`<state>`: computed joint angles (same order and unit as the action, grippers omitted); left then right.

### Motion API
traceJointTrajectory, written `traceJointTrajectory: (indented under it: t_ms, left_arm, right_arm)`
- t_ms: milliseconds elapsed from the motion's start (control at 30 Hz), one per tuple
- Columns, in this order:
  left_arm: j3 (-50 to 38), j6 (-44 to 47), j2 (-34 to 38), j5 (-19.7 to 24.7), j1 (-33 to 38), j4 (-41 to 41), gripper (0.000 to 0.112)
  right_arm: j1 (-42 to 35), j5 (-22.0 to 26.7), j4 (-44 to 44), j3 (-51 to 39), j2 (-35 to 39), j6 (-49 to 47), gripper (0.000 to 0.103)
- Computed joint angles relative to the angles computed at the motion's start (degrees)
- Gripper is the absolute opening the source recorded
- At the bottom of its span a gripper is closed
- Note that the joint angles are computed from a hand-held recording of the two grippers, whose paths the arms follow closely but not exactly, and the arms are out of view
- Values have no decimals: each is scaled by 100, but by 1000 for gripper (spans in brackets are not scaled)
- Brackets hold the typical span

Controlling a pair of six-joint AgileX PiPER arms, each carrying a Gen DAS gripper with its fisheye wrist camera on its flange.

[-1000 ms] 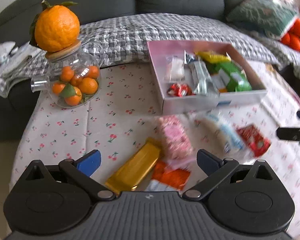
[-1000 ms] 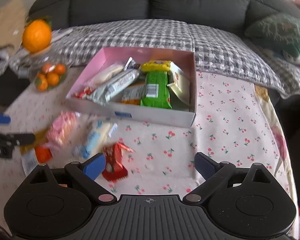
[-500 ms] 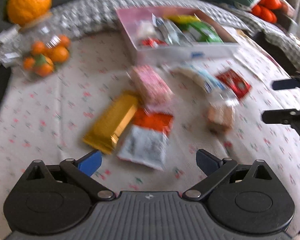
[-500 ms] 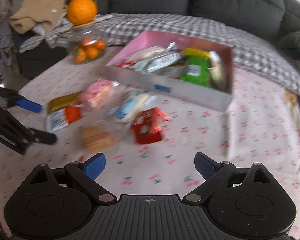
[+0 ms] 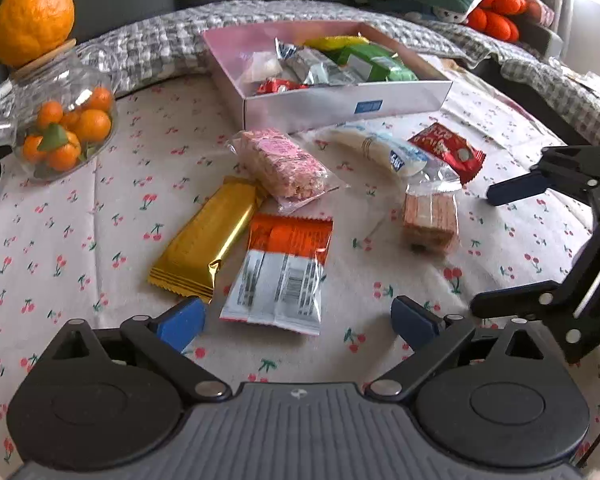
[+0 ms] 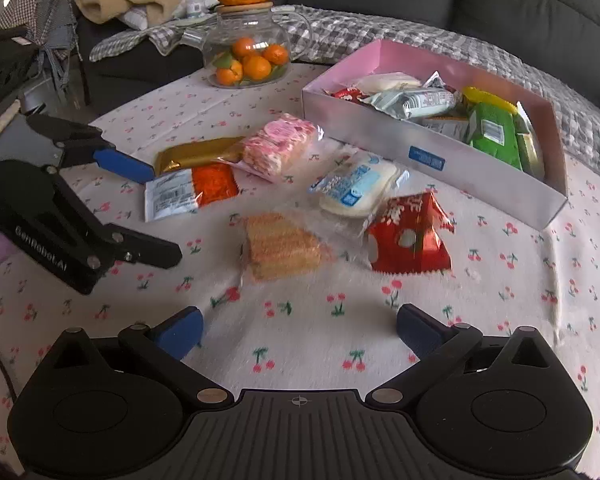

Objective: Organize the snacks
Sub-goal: 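Grasp the orange-and-white packet with left tool while right tool grasps the wafer cake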

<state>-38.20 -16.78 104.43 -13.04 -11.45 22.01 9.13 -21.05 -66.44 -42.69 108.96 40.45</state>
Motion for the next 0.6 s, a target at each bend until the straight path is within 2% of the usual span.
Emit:
traceJointTrajectory:
  t_ms: [100,200,300,400,533,600]
  left_arm:
    - [25,122,32,-197,11,-73,92]
    - [-29,137,68,-215,-4,-96,89]
    - [-84,235,89,-213,-30,-254,81]
    - [-161,503,101,-134,-89,-641,72]
    - [-208,476,64,-43,-106,-646,52]
    - [-202,511,40,-20,-120,-663,47]
  right_arm:
    - [44,61,-303,-185,82,274,103]
    - [84,92,-383,-286,138,352,103]
    - [165,175,-487,-423,207,506,103]
    - [239,258,-548,-530,256,630,103]
    - [332,313,-295,-569,291,476,103]
    - [366,342,-312,-603,302,527,103]
